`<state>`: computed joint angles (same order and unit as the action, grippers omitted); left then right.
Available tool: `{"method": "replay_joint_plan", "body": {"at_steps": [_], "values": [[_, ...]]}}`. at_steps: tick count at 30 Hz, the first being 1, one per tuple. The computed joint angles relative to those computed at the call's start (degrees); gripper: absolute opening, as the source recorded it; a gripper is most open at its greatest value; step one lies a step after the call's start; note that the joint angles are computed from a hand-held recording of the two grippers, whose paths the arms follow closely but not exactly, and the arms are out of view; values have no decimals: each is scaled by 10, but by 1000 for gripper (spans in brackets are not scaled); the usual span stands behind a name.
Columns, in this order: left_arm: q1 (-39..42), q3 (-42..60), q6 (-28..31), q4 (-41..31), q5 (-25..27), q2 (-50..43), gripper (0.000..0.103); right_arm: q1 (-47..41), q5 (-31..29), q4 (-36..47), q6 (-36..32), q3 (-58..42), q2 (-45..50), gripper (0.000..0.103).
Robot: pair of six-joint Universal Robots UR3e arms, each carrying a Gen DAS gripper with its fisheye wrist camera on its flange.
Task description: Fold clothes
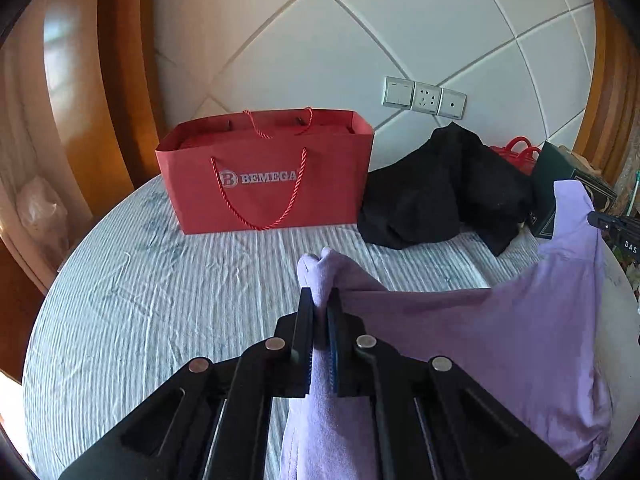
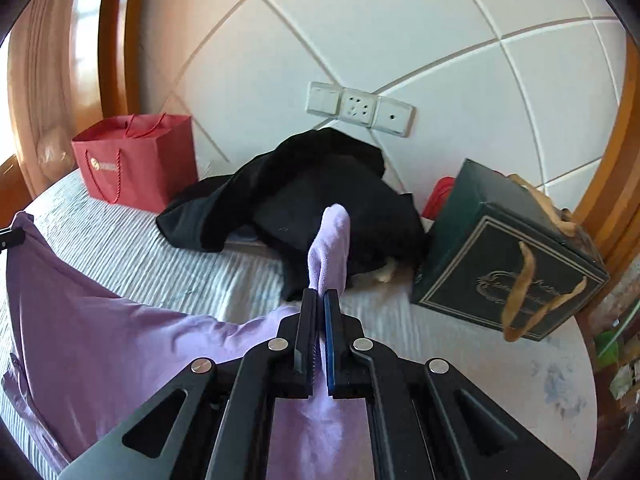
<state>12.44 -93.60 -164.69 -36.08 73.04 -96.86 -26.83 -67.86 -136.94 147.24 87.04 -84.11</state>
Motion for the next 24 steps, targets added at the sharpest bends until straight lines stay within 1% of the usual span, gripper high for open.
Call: {"method": "replay_joint_plan", "body": {"at_steps": [1, 2, 3, 4, 5, 6, 8, 9, 11, 13, 15, 17, 19, 22, 24], "values": [[-15, 50, -8, -10, 24, -47, 9, -5, -3, 9, 11, -36, 23, 3], [-28, 105, -16, -26, 47, -95, 9, -9, -5, 19, 23, -71, 50, 4], [-36, 147, -18, -42, 57, -131, 15, -7, -15, 30, 36, -102, 77, 12], [-39, 166, -14, -69, 66, -143, 27, -2, -31, 44, 49, -129, 102, 21], [-39, 180, -8, -91, 68, -152, 34, 3, -51, 57, 61, -150, 120, 44], [-40, 194, -2, -115, 70, -162, 42, 0, -60, 62, 68, -148, 119, 59], [-42, 226, 9, -162, 76, -184, 45, -28, -33, 63, 69, -98, 84, 59], [-38, 218, 18, -169, 67, -181, 48, -48, -13, 65, 61, -60, 54, 59], [-22, 144, 54, -177, 39, -120, 50, -93, 16, 84, 27, 15, -13, 59], [-1, 59, 92, -186, 15, -49, 51, -145, 35, 121, -20, 94, -86, 59], [19, -17, 131, -203, -4, 20, 51, -209, 54, 182, -84, 163, -163, 59], [29, -84, 162, -211, -4, 84, 52, -279, 67, 254, -156, 218, -236, 59], [39, -141, 187, -209, -3, 130, 52, -350, 79, 338, -227, 251, -297, 59], [32, -196, 189, -193, 7, 158, 52, -460, 91, 478, -343, 271, -364, 59], [22, -226, 184, -174, 17, 167, 52, -520, 86, 548, -408, 275, -394, 59]]}}
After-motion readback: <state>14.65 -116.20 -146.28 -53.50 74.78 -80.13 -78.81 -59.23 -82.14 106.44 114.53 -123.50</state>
